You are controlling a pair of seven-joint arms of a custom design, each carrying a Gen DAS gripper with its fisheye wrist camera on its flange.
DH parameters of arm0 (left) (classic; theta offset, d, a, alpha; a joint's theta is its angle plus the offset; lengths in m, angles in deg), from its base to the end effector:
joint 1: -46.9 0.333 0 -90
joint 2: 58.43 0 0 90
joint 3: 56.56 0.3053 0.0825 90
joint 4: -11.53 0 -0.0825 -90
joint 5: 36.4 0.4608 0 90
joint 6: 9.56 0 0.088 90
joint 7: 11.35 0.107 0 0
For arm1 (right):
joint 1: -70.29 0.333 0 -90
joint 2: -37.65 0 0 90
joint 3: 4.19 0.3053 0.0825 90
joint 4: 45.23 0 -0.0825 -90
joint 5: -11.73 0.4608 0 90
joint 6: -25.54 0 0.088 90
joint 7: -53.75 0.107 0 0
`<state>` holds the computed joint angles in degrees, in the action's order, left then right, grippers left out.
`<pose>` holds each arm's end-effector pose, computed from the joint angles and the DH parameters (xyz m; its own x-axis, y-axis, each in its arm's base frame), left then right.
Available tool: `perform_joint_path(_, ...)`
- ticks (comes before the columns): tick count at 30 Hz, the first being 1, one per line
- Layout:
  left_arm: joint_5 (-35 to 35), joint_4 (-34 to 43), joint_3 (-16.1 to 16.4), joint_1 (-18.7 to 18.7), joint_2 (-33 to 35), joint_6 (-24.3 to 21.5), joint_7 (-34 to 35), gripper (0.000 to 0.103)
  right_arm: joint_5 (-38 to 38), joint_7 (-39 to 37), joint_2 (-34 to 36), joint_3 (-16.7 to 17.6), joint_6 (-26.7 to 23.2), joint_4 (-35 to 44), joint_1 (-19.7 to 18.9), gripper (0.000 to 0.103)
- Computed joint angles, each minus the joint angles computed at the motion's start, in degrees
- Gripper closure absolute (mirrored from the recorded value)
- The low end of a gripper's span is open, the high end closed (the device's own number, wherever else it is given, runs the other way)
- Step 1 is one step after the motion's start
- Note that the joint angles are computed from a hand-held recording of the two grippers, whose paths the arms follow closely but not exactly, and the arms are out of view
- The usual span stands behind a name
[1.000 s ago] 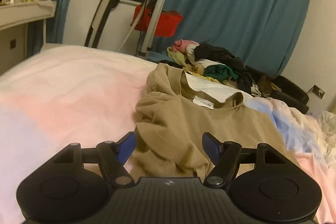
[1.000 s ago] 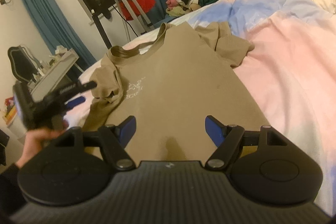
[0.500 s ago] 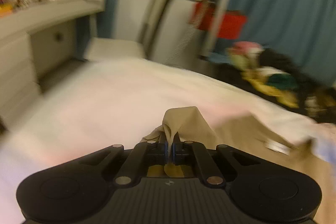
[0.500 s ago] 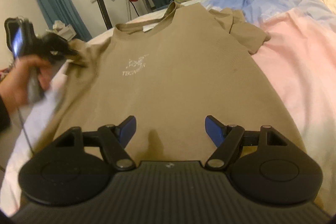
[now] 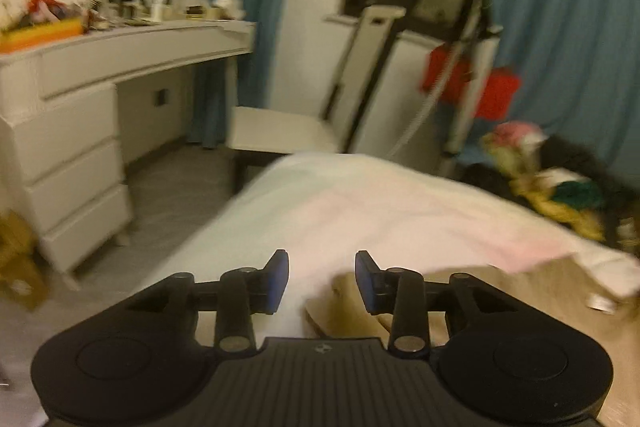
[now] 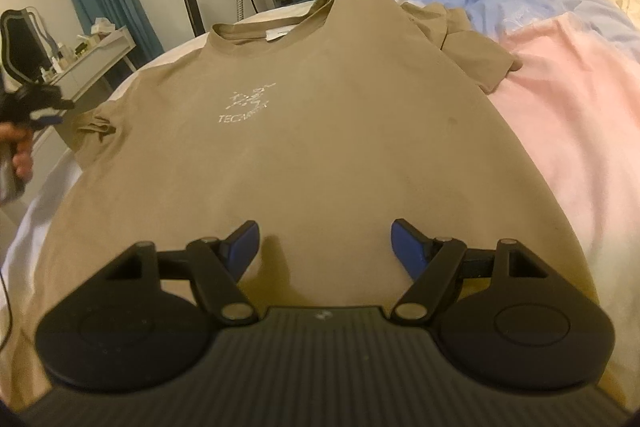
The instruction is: Fold clothes
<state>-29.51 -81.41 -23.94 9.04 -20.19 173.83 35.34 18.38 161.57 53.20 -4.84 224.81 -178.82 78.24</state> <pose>0.7762 -0.1694 0.3439 0.1346 -0.9698 0.2032 -0.5001 -0.2435 -0.8310 0.6032 0.0635 0.2504 -0.1704 -0.9425 -0.2877 -0.6217 0.3293 -0.7106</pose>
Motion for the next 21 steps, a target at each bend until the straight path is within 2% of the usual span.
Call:
perform_joint_path(1,0.7,-2.6,-3.0,2.1,-2.0,3.0,2.2,0.061,-0.4,0.3,-0.1,0.3,0.0,-0.1,-0.4,0.028)
perform_joint_path(2,1.8,-5.2,-4.3,2.8,-3.6,5.5,4.1,0.057,-0.8,0.7,-0.2,0.6,0.1,-0.1,-0.8,0.028)
perform_joint_path(3,3.0,-6.6,-5.3,3.2,-4.5,6.6,6.5,0.05,-1.3,1.1,-0.3,0.9,0.1,-0.2,-1.1,0.028)
perform_joint_path(5,5.4,-8.5,-7.3,4.1,-5.9,7.7,10.9,0.045,-1.4,1.2,-0.5,0.8,0.1,-0.4,-1.0,0.029)
perform_joint_path(8,6.5,-7.1,-4.5,-0.4,-4.3,3.3,16.9,0.043,-1.0,0.9,-0.7,0.5,-0.1,-0.7,-0.4,0.029)
perform_joint_path(11,8.2,-4.6,-1.4,-4.5,-1.7,-2.6,19.3,0.044,1.0,-0.9,-0.7,-0.8,-0.4,-0.4,1.4,0.029)
perform_joint_path(13,10.5,-3.0,0.0,-6.1,-0.4,-6.4,18.3,0.062,2.5,-2.4,-0.5,-1.7,-0.5,-0.2,2.6,0.029)
perform_joint_path(14,10.2,-3.1,-1.2,-5.1,-0.7,-6.4,17.2,0.086,3.2,-3.0,-0.4,-1.9,-0.6,0.0,3.0,0.029)
perform_joint_path(15,9.8,-3.2,-2.5,-4.0,-1.1,-6.3,16.1,0.097,3.6,-3.5,-0.4,-2.0,-0.7,0.0,3.2,0.029)
perform_joint_path(17,6.7,-4.1,-8.5,2.2,-3.1,-3.3,12.1,0.097,4.1,-4.2,-0.3,-2.0,-0.8,0.1,3.3,0.029)
perform_joint_path(18,1.5,-5.3,-12.5,5.9,-4.5,-2.0,11.7,0.098,4.2,-4.4,-0.3,-1.9,-0.7,0.1,3.3,0.029)
perform_joint_path(19,0.0,-6.6,-14.5,8.4,-5.7,-1.4,7.4,0.098,4.1,-4.5,-0.3,-1.8,-0.7,0.0,3.1,0.029)
perform_joint_path(21,-2.7,-9.6,-14.5,9.3,-7.9,-1.1,2.7,0.099,3.8,-4.2,-0.4,-1.3,-0.4,-0.2,2.4,0.029)
